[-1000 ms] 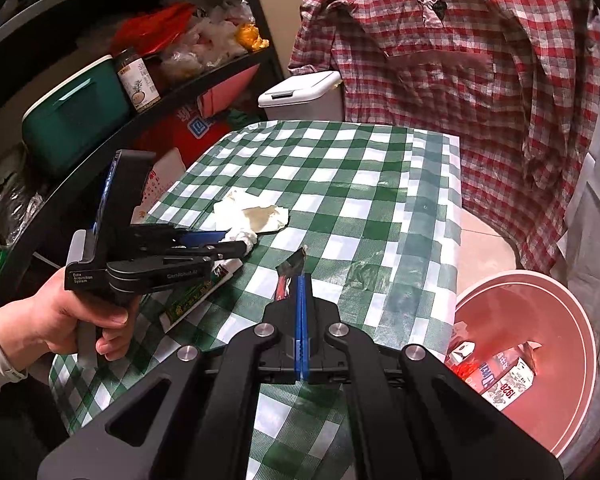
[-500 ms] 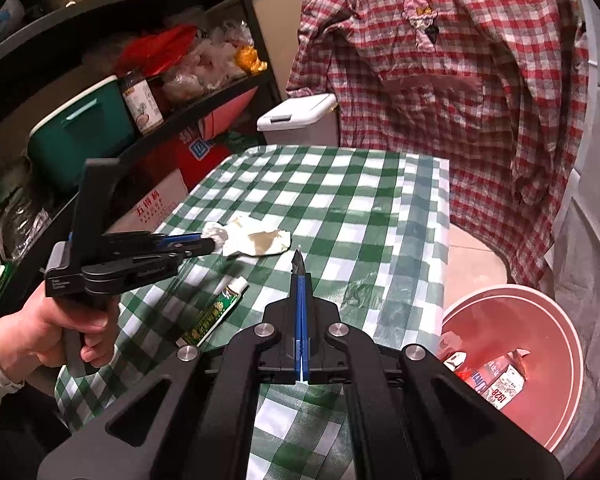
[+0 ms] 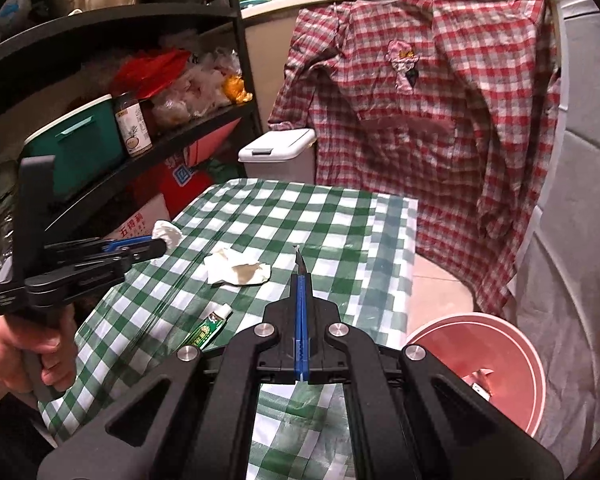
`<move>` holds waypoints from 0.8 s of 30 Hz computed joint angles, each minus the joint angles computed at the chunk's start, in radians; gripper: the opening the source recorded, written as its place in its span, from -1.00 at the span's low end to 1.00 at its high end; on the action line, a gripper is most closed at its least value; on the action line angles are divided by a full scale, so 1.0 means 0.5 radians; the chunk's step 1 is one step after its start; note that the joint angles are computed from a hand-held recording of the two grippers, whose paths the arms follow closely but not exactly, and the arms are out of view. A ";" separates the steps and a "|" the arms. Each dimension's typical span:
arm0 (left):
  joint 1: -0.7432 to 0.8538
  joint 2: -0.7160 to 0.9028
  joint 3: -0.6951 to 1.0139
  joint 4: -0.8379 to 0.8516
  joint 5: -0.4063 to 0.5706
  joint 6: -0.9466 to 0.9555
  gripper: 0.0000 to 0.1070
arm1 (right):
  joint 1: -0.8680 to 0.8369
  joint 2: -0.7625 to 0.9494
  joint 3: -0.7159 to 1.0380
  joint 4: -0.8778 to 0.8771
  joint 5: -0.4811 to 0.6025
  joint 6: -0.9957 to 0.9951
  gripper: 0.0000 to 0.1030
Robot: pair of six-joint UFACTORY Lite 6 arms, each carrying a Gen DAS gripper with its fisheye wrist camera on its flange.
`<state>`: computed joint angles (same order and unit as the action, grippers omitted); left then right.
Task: Collect trash
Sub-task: 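Carry the tissue and snack packet over the pink bucket with both tools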
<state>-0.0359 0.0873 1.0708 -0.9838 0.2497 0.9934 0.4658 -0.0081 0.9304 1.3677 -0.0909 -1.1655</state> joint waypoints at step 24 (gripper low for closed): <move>-0.335 -0.274 -0.126 0.271 -0.158 -0.415 -0.67 | -0.244 -0.444 -0.255 0.245 -0.148 -0.257 -1.00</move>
